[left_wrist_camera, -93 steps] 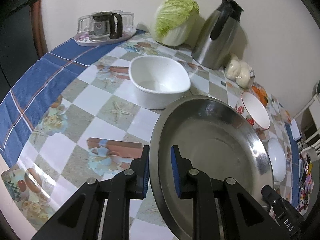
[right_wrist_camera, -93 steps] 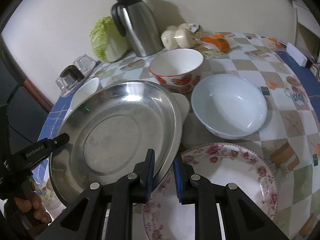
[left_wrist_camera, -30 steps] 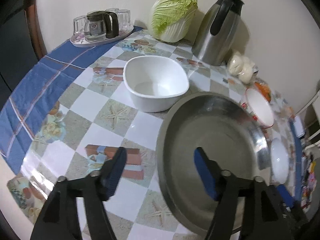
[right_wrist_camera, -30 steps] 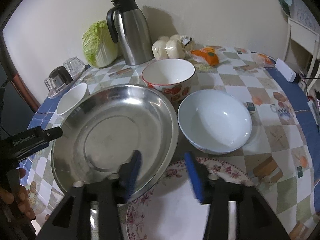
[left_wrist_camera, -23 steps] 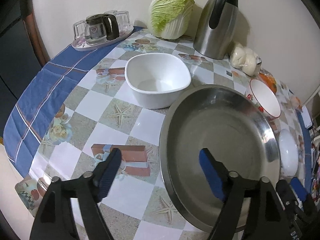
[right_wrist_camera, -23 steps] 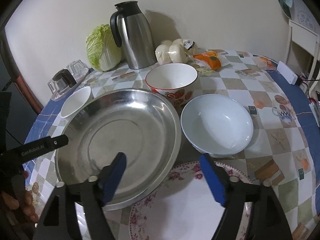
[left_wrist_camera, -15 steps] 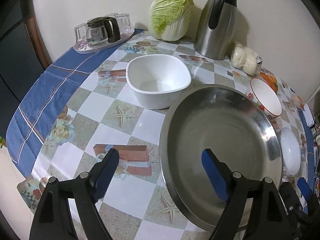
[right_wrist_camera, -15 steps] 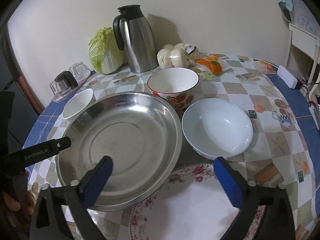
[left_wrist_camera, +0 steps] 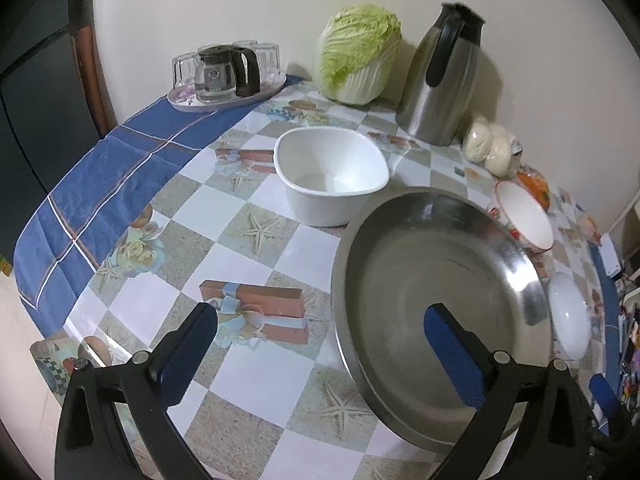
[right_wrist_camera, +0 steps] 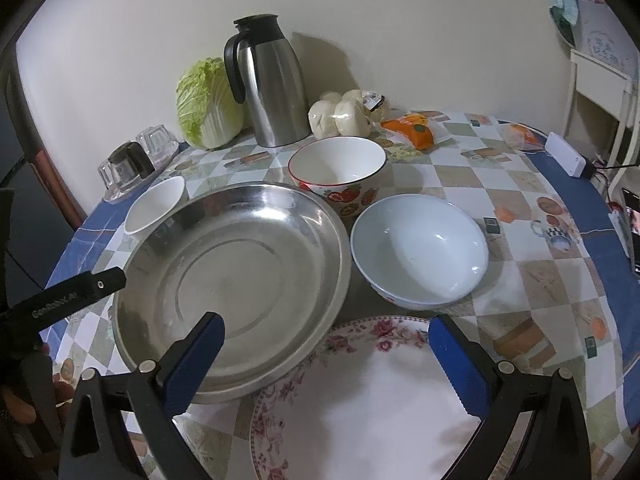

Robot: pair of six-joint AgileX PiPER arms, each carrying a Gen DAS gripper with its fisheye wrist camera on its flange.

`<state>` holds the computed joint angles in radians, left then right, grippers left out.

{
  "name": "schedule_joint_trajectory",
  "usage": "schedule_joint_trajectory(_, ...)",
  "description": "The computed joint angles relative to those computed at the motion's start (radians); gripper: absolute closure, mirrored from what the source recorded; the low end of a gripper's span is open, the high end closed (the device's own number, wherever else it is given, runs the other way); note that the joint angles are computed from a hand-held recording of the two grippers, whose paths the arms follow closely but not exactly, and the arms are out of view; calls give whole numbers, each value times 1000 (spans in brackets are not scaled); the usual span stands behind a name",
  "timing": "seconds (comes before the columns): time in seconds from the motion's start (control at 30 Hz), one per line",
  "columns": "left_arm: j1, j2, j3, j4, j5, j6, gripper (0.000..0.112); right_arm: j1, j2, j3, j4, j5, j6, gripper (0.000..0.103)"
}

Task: Organize plates and bowls
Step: 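Move both grippers to the pink floral plate rim and close on it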

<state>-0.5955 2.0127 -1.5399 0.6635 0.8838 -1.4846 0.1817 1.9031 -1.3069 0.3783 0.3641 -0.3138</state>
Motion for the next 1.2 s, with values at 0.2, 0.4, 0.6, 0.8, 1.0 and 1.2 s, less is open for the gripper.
schedule_joint_trajectory(0.2,-45,-64,90,113,-60,-117,9,-25,-52,69,87,-33,-61,0)
schedule_joint_trajectory(0.4,-77,-82,91,88,-57,-67,9,-56,-92,126,93,-46,-30,0)
schedule_joint_trajectory(0.6,-112,-81,88,99,-54,-84,10,-102,-122,163,194,-42,-112,0)
schedule_joint_trajectory(0.8,-152,-70,56,115,-56,-76,10,-146,-157,195,276,-48,-205,0)
schedule_joint_trajectory(1.0,-170,-25,-27,29,-52,36,10,-196,-153,187,198,-6,-138,0)
schedule_joint_trajectory(1.2,-163,16,-80,-166,-114,192,12,-256,-108,154,226,82,-134,1)
